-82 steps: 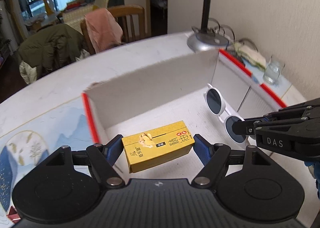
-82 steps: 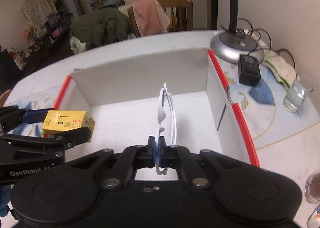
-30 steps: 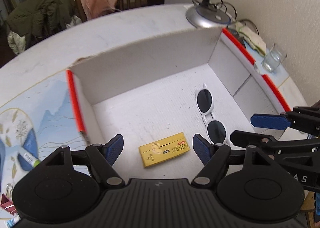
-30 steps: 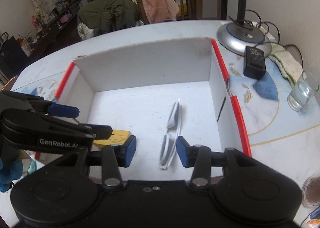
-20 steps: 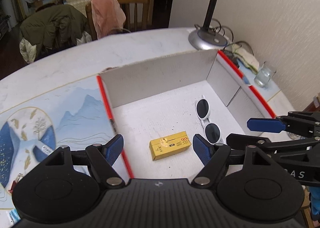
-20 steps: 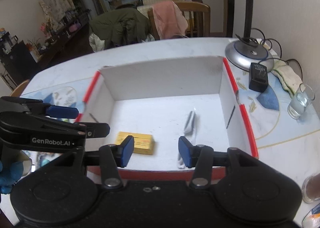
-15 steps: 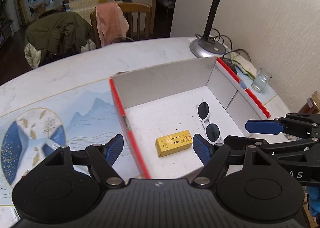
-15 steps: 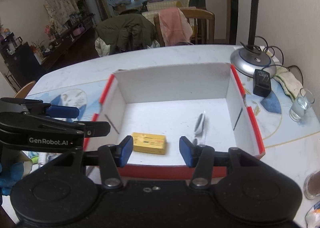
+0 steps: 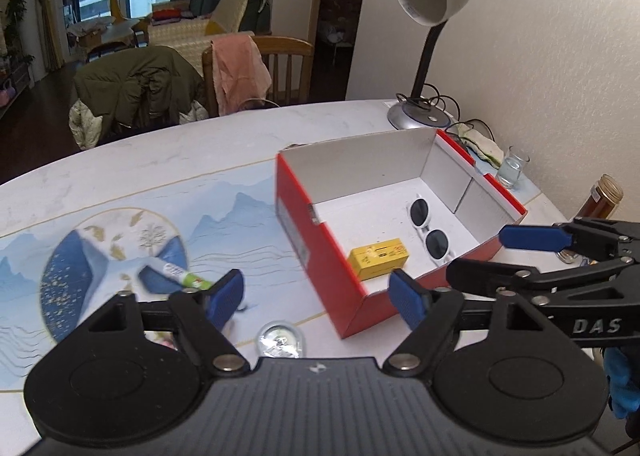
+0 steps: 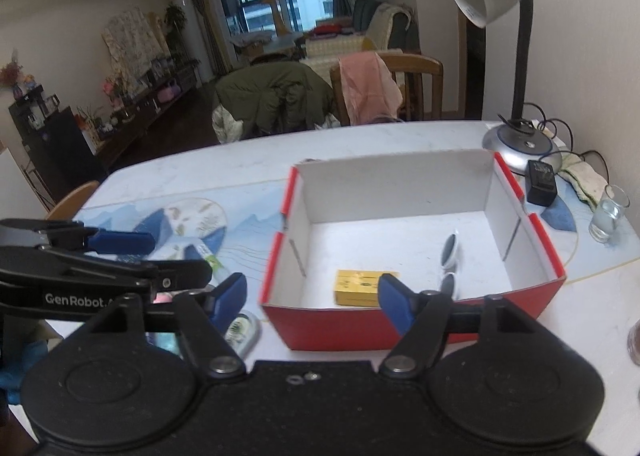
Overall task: Organize rigid objects
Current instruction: 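Withdraw both tools from the box back toward the remaining items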
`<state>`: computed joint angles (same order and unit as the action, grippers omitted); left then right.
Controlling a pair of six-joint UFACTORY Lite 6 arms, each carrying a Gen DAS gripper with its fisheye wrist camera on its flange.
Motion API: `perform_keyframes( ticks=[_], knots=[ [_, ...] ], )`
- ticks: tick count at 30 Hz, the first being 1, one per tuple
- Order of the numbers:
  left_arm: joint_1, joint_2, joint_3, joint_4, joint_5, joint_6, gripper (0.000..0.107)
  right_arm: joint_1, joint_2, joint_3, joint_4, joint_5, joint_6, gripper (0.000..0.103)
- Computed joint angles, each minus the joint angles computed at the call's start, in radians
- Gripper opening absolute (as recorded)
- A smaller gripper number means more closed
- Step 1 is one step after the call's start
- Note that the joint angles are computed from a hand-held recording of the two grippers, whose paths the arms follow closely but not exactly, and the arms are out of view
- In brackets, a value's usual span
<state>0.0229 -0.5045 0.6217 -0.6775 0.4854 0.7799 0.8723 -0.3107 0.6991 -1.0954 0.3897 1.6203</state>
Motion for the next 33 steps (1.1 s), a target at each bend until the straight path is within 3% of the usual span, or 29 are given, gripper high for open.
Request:
perform_keyframes(
  ticks=[7,13,21,29,33],
  knots=[
    [0.296,-0.115,-0.075,-0.179,0.193,0.324,0.085,0.183,0.067,0.041,-0.195,0.133,0.312,0.091],
    [0.542,-0.149,-0.109,-0.263,0.361,0.54,0.094,0.293,0.148,0.084,-0.251,0.221,0.458,0.093],
    [0.854,-0.099,-0.145,-0.336,0.517,0.814,0.103,0.382,0.257,0.133,-0.249,0.276,0.558,0.093],
    [1.058,0.024,-0.187,-0.393,0.472,1.078,0.103,0.415,0.376,0.197,-0.232,0.271,0.604,0.093],
    [1.15,0.161,-0.167,-0.402,0.451,1.178,0.103,0.431,0.438,0.232,-0.234,0.266,0.624,0.093]
  ],
)
